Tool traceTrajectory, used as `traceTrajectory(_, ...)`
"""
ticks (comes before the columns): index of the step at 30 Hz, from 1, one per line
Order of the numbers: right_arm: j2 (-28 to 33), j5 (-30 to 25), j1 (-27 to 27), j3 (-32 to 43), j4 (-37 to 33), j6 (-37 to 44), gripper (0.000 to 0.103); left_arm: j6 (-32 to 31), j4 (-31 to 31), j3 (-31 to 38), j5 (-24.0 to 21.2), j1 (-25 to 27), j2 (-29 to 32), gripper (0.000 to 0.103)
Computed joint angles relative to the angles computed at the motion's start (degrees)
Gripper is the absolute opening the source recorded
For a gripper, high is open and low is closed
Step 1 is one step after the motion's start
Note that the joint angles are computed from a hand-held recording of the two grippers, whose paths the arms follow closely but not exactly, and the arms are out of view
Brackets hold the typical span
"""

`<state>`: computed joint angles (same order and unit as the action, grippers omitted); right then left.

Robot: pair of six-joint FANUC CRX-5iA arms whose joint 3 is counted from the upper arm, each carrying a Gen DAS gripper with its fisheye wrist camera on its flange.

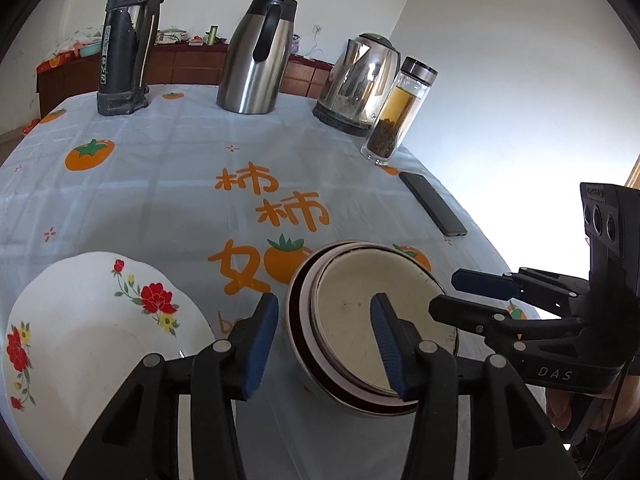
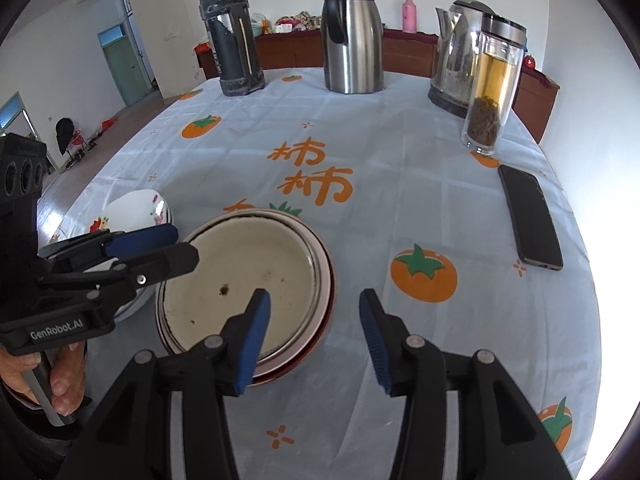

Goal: Organize plates and bowls
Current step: 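Grasp the rims of the nested bowl stack with the left gripper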

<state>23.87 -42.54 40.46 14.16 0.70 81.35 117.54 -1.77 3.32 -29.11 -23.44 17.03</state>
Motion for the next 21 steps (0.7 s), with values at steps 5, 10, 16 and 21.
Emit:
traceTrajectory(5,0.07,-0.08,0.18,-0.07,-0.21,-0.08,0.047,-1.12,0.98,0.62,-1.36,-0.07,0.6,0.051)
traceTrajectory(10,0.01,-0.13,0.25,-0.27,-0.49,-0.27,0.047,-0.96,0.59,1.28,-2.62,-0.23,0.97,0.051)
traceTrajectory(16,0.0,-0.45,0.32,-0.43,-0.59,-0.56,0.047,-0.22,-1.19,3.07,-5.27,-0.75,1.88,0.051)
traceTrajectory(21,0.24,-0.66,0.47,-0.43,-0.81,-0.99,0.044,-0.53,-1.44,4.08,-6.83,-0.94,2.74,0.051)
